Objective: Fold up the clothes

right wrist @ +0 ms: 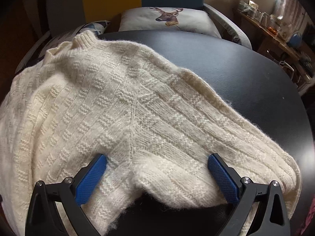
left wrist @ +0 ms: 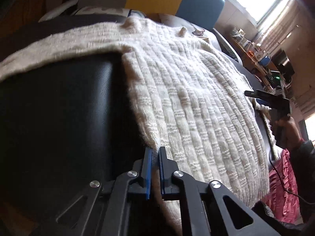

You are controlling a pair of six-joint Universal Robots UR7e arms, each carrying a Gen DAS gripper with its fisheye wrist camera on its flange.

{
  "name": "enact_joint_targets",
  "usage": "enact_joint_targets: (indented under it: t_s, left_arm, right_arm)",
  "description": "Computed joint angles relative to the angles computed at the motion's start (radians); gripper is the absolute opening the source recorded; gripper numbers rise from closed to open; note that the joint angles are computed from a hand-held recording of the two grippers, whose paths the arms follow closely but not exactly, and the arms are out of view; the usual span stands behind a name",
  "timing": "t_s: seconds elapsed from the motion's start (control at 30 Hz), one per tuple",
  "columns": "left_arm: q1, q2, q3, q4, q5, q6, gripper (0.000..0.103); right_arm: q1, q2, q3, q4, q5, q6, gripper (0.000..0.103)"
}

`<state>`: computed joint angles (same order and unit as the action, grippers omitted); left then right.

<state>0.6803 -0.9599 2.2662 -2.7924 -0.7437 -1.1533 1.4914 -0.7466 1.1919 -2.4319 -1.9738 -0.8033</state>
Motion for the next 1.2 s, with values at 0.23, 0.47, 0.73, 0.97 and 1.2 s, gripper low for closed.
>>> enact_joint_targets:
  t_s: [0.23, 0.47, 0.73, 0.97, 1.2]
  left_arm:
    - [0.073, -0.041, 0.084, -0.251, -0.093, 0.060, 0.007]
    - [0.058, -0.051, 0.088, -0.237, -0.133, 0.054, 0.021]
    - [0.042, 0.008, 0.069, -0.263, -0.080, 0.055, 0.026]
    - [0.043, 0.058, 0.060, -0.350, -0.052, 0.076, 0.026]
    - [0.049, 0.058, 0.034, -0.299, -0.065, 0.064, 0.026]
  right_arm:
    - [-0.095, -0.234, 0.140, 0.343, 0.327, 0.165, 0.103]
    - [-0.184, -0.382, 0.371, 0.387, 0.520, 0.242, 0.103]
    - [-0.181, -0.369, 0.410, 0.333, 0.609, 0.232, 0.096]
    - [-0.202, -0.379, 0.463, 0.262, 0.697, 0.189, 0.100]
    - [-0.192, -0.377, 0.443, 0.327, 0.680, 0.160, 0.103]
